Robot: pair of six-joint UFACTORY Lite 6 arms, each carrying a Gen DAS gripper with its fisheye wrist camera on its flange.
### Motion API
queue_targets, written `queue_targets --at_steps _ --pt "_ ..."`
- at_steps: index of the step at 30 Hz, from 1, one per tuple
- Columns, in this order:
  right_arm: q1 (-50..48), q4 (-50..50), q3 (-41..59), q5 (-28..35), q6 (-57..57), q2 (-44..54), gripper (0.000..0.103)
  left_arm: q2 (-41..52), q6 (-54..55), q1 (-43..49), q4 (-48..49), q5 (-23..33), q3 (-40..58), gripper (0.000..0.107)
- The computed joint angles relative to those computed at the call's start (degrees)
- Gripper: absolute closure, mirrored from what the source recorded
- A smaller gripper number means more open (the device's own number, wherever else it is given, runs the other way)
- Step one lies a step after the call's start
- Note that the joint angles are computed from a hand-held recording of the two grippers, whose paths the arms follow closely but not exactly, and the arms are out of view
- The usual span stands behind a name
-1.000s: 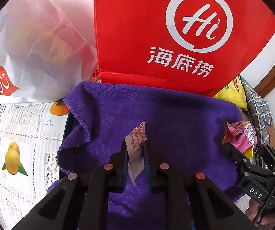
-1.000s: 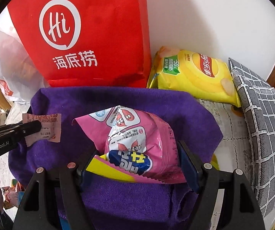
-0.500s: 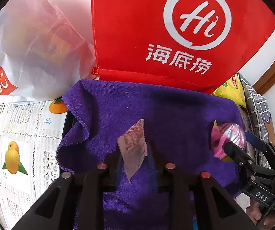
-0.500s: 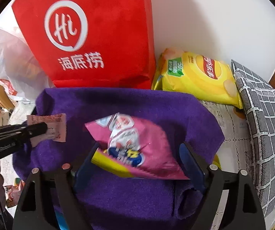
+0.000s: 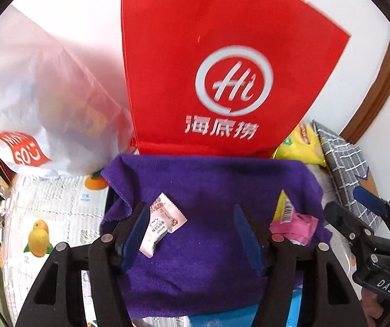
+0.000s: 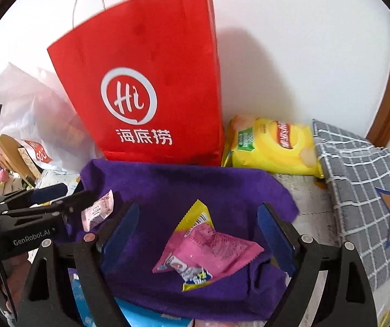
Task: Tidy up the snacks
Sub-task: 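Open both grippers to drop the pink bag and candy packet onto the purple towel, then grasp the yellow triangular snack bag with the right gripper while the left gripper approaches the panda bag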
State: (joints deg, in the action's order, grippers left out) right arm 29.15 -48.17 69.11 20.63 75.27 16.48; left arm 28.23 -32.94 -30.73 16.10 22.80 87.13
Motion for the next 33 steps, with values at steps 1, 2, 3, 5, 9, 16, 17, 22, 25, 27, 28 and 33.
queue_targets --at_steps 1,2,3,5,9,16,17,22,25,27,28,33 --pt "0.50 -0.20 -0.93 1.00 0.36 -1.57 0.014 -0.70 -1.78 -0.40 2.10 0.11 -0.21 0.044" --pt "1.24 -1.31 -2.10 2.50 1.83 -3.33 0.012 -2.30 -5.78 -1.15 6.60 0.09 -1.54 0.044" --pt "1.90 -2.60 -3.24 3.93 3.45 -4.88 0.009 -3.94 -10.87 -2.08 12.06 0.36 -2.97 0.044" --pt "3.81 -6.52 -5.48 7.95 8.82 -7.64 0.007 -7.35 -18.15 -3.77 19.54 0.87 -6.14 0.044" --pt "6.89 -8.37 -10.19 14.75 13.05 -14.03 0.007 -13.70 -21.65 -4.96 22.27 1.22 -11.35 0.044" --pt "13.88 -8.21 -21.38 21.25 17.89 -29.36 0.007 -29.27 -29.48 -8.46 27.57 1.71 -25.98 0.045" --pt "15.07 -8.85 -22.95 21.71 19.78 -31.38 0.007 -30.59 -28.68 -8.78 26.24 1.54 -27.33 0.045" --pt "23.88 -8.79 -29.84 26.46 24.94 -43.05 0.007 -40.63 -31.10 -12.01 26.01 4.66 -35.86 0.045" --pt "30.36 -6.35 -30.34 34.29 25.86 -45.24 0.007 -47.05 -34.80 -15.46 28.55 9.05 -40.35 0.044" --pt "35.45 -5.47 -31.38 38.91 27.69 -46.99 0.007 -50.87 -34.75 -16.87 27.37 10.78 -42.68 0.044" --pt "37.55 -4.92 -32.25 40.25 28.91 -48.32 0.007 -52.70 -33.99 -17.37 26.20 11.65 -43.73 0.044" --pt "47.74 -2.93 -34.71 48.44 35.17 -51.22 0.008 -59.61 -36.05 -21.02 25.89 16.91 -48.12 0.044"
